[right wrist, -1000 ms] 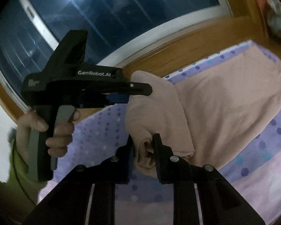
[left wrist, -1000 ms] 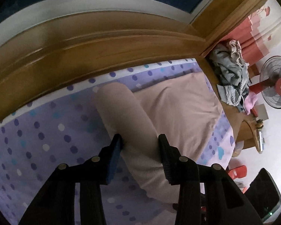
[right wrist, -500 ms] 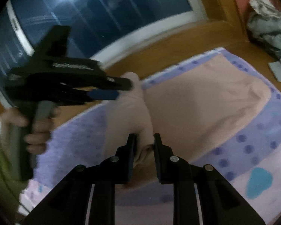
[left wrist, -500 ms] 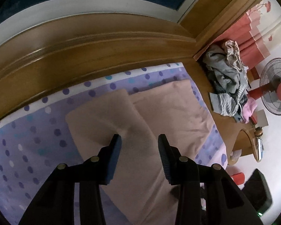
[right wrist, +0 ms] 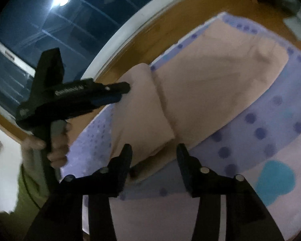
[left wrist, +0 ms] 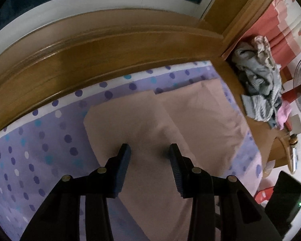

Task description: Fold clothes

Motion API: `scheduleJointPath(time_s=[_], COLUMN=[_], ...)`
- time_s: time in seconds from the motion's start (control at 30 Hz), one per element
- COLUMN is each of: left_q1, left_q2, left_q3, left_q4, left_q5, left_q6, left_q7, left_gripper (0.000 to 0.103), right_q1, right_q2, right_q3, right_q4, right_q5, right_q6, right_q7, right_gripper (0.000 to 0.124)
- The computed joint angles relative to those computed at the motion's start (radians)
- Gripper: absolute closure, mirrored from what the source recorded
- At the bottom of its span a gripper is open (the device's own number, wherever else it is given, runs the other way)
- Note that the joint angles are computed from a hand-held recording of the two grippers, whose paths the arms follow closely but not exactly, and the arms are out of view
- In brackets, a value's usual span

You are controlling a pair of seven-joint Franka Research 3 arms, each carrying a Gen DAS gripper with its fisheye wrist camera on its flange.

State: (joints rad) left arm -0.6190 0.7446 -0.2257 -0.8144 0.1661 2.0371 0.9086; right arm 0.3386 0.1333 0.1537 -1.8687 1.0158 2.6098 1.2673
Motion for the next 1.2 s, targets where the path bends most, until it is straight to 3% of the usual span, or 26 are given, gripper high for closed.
scheduleJointPath(time_s=[0.1,0.13,0.17,0.27,0.4,0.47,0.6,0.73,0.83,0.9,1.0,1.07,1.2], left_q1=[0.029,0.041,0.053,0.082,0.088,0.096,0.113,0.136,0.111,0.094,0.146,0.174,0.210], left_q2=[-0.047,-0.063,-0.077,-0.097,-0.095,-0.107,-0.139,-0.175,-0.132,-0.098,-0.119,-0.124,-0.156], left_q3=[-0.015,-0.021,-0.028,-0.047,-0.053,-0.059,-0.071,-0.100,-0.083,-0.061,-0.099,-0.124,-0.152], left_q4=[-0.105,-0.138,-0.171,-0.234,-0.246,-0.267,-0.311,-0.378,-0.311,-0.267,-0.347,-0.365,-0.418], left_q5=[-0.020,-0.029,-0.040,-0.067,-0.070,-0.081,-0.110,-0.146,-0.116,-0.092,-0.154,-0.200,-0.270], left_q6=[0.076,0.102,0.128,0.194,0.220,0.236,0.272,0.372,0.325,0.279,0.368,0.385,0.417], left_q7=[0.006,0.006,0.006,0.016,0.037,0.040,0.029,0.067,0.082,0.065,0.103,0.137,0.184], left_gripper=[0.063,0.063,0.063,0.069,0.069,0.069,0.069,0.069,0.069,0.070,0.077,0.077,0.077], right_q1=[0.010,0.013,0.016,0.044,0.071,0.071,0.059,0.063,0.067,0.085,0.095,0.082,0.104], right_q2=[0.042,0.042,0.042,0.016,-0.007,-0.019,-0.063,-0.049,0.003,0.037,0.054,0.036,0.012], right_q3=[0.001,0.001,0.000,-0.020,-0.050,-0.053,-0.038,-0.023,-0.005,-0.022,-0.039,-0.029,-0.054], right_q4=[0.046,0.047,0.048,0.016,-0.020,-0.038,-0.077,-0.049,0.020,0.052,0.034,0.000,-0.017], right_q5=[-0.028,-0.055,-0.082,-0.266,-0.556,-0.630,-0.635,-0.637,-0.638,-0.714,-0.771,-0.736,-0.857], right_q6=[-0.002,0.000,0.001,0.043,0.052,0.055,0.142,0.243,0.209,0.149,0.120,0.140,0.113], right_q7=[0.061,0.081,0.101,0.217,0.413,0.469,0.467,0.428,0.338,0.363,0.407,0.382,0.450], right_gripper=[0.080,0.089,0.117,0.118,0.122,0.122,0.121,0.118,0.117,0.117,0.120,0.120,0.120])
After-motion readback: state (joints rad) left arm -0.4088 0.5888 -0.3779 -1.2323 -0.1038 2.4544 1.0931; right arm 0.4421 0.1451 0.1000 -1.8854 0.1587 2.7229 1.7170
